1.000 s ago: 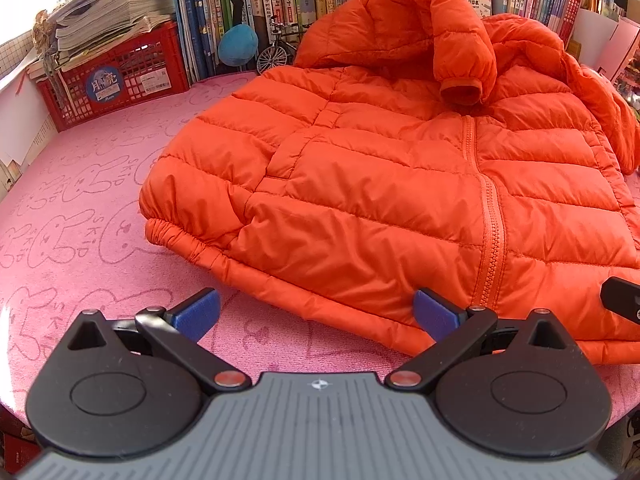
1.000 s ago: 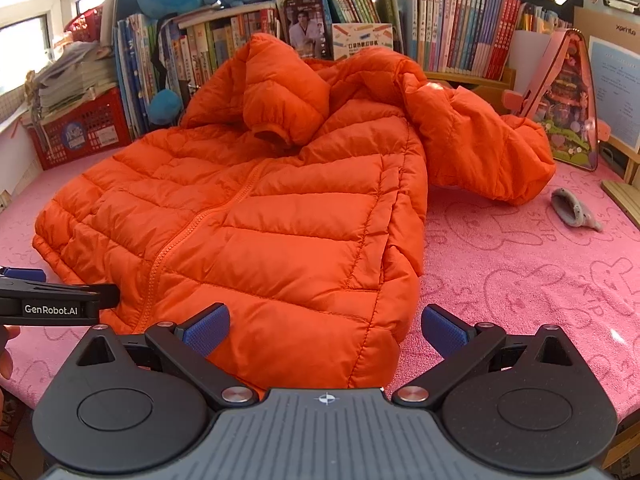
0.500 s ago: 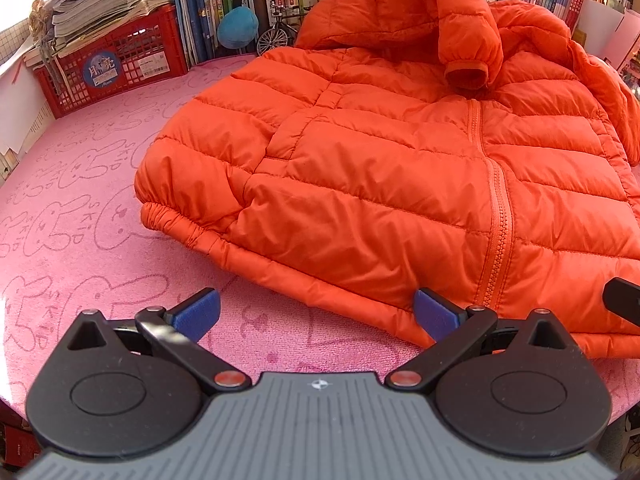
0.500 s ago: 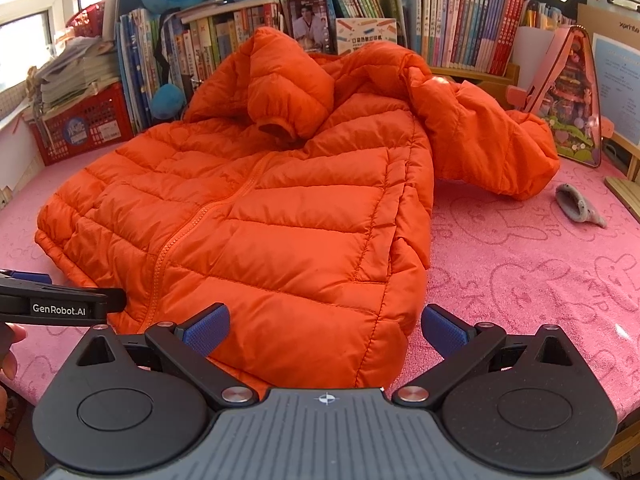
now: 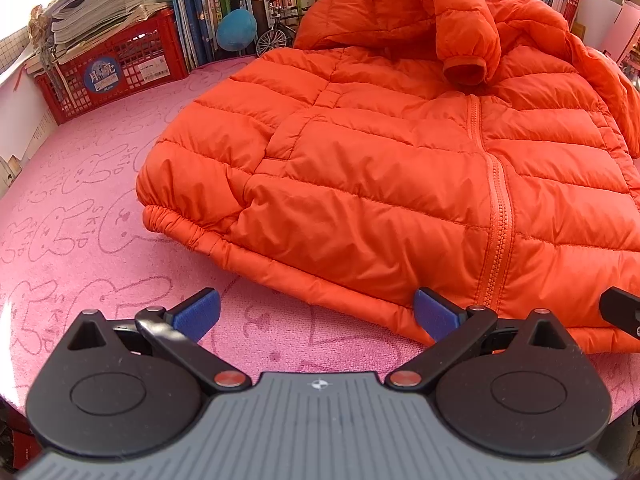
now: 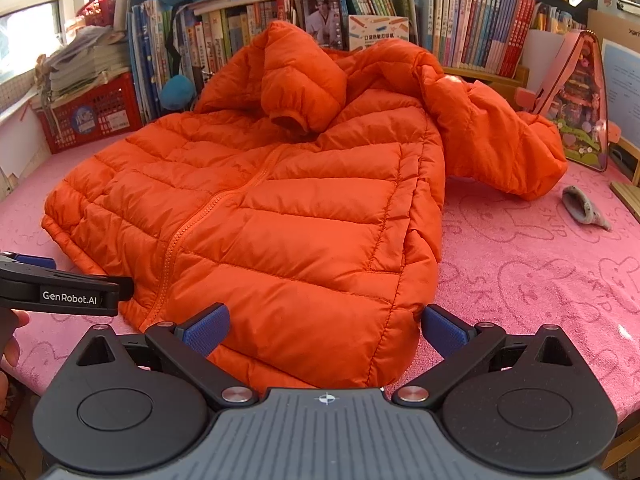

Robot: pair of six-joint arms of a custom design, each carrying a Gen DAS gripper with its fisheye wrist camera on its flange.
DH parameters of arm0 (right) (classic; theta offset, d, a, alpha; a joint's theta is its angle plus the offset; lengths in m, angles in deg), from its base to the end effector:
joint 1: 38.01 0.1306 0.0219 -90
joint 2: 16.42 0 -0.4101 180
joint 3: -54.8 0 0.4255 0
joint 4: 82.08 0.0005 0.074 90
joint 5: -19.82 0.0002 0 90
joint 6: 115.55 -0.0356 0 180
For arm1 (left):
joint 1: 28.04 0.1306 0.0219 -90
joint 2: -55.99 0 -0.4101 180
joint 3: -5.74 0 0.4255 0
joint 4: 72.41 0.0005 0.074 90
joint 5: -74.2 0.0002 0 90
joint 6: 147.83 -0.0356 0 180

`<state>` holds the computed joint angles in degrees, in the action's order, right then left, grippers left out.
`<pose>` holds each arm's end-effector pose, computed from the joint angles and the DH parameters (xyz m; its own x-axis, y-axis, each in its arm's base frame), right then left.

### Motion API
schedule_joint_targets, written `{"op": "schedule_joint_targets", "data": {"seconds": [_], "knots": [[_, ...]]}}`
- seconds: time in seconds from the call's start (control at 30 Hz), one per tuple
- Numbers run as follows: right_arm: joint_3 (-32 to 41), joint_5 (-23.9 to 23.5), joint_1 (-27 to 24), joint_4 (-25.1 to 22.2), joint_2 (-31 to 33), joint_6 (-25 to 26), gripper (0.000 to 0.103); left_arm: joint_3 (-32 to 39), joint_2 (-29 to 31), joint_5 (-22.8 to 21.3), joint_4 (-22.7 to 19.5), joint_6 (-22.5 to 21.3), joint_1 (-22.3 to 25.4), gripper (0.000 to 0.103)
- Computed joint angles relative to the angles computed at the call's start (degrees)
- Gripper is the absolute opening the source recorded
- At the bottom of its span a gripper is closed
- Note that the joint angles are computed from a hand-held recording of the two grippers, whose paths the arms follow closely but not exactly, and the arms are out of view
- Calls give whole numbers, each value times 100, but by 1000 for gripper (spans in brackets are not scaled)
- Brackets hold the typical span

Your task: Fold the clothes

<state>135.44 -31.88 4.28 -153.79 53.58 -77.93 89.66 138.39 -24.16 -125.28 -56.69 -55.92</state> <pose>0.2733 0.2181 0.5052 -0.6378 0.2601 -0.7249 0.3259 0.9440 0.0520 0.4097 -0.2115 0.4630 -0.6978 0.3469 -0.6267 0.3686 0.9241 0.1011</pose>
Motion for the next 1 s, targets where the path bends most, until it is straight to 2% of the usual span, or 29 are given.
{"op": "schedule_joint_targets", "data": {"seconds": [0.33, 0.53, 0.73, 0.9, 1.0], "knots": [[12, 140, 203, -141, 91, 241, 103, 26, 12, 75, -22, -38, 68, 103], [-54, 93, 240, -186, 130, 360, 103, -1, -105, 50, 347, -1, 238, 103], [-168, -180, 32, -60, -30, 297, 103, 146, 1, 94, 304, -192, 224, 103], [-139, -32, -135, 6, -196, 425, 103, 165, 59, -66, 392, -463, 96, 103], [-135, 18, -267, -61, -230, 408, 103, 200, 85, 13, 392, -460, 112, 103]]}}
